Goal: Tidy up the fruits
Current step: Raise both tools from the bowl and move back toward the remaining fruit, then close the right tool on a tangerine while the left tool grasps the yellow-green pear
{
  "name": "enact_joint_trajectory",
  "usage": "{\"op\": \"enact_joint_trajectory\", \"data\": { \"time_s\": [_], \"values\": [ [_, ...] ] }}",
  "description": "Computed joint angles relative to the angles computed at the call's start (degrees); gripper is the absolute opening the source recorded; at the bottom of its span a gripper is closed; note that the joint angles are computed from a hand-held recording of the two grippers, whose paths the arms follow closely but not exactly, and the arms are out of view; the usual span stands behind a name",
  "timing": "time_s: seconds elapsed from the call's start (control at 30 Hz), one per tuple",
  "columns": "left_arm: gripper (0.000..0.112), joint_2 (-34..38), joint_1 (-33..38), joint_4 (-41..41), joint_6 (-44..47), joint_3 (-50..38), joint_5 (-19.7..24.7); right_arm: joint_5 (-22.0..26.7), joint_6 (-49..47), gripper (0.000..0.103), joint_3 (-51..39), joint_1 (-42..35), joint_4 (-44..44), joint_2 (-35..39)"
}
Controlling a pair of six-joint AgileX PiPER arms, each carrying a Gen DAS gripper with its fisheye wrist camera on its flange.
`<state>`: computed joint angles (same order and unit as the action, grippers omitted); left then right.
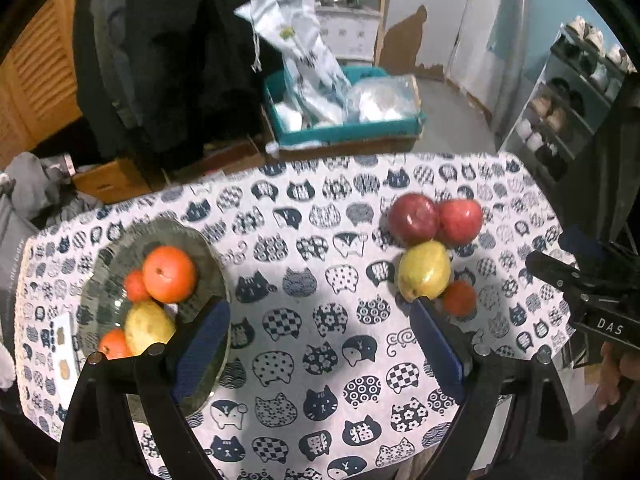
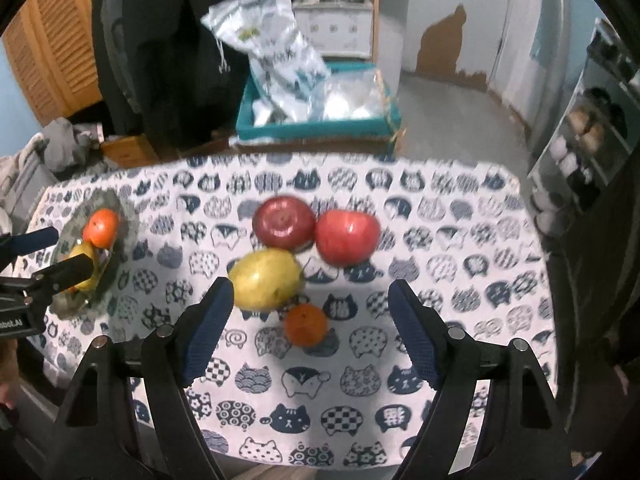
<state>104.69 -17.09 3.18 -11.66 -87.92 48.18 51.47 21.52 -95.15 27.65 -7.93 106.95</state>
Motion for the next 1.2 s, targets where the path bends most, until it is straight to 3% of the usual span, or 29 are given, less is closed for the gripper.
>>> {"op": "enact_joint_trajectory", "data": {
  "time_s": [0.37, 0.77, 0.87, 1.03, 1.2],
  "values": [
    [0.093, 7.0, 0.3, -2.4, 0.8, -0.2, -1.4, -1.3, -2.8, 0.08, 1.6, -1.3, 4.5, 5.8],
    [0.093, 12.2, 0.8, -3.3, 0.8, -0.9, -1.8, -2.1, -5.9, 0.072, 0.5, -1.4, 8.3, 13.8],
    [0.093, 13.2, 0.8, -3.5, 0.7, -1.3, -1.7, -2.1, -6.5, 0.066, 0.3, -1.7, 9.5, 14.9],
    [0.093, 14.2, 0.7, -5.0, 1.7, -2.8, -1.3, -2.3, -6.5, 0.046, -0.2, -2.2, 10.0, 16.3],
    [0.093, 15.2, 0.3, -7.4, 2.1, -5.6, -1.1, -3.4, -6.4, 0.044, 1.0, -3.6, 10.7, 15.1]
  ]
}}
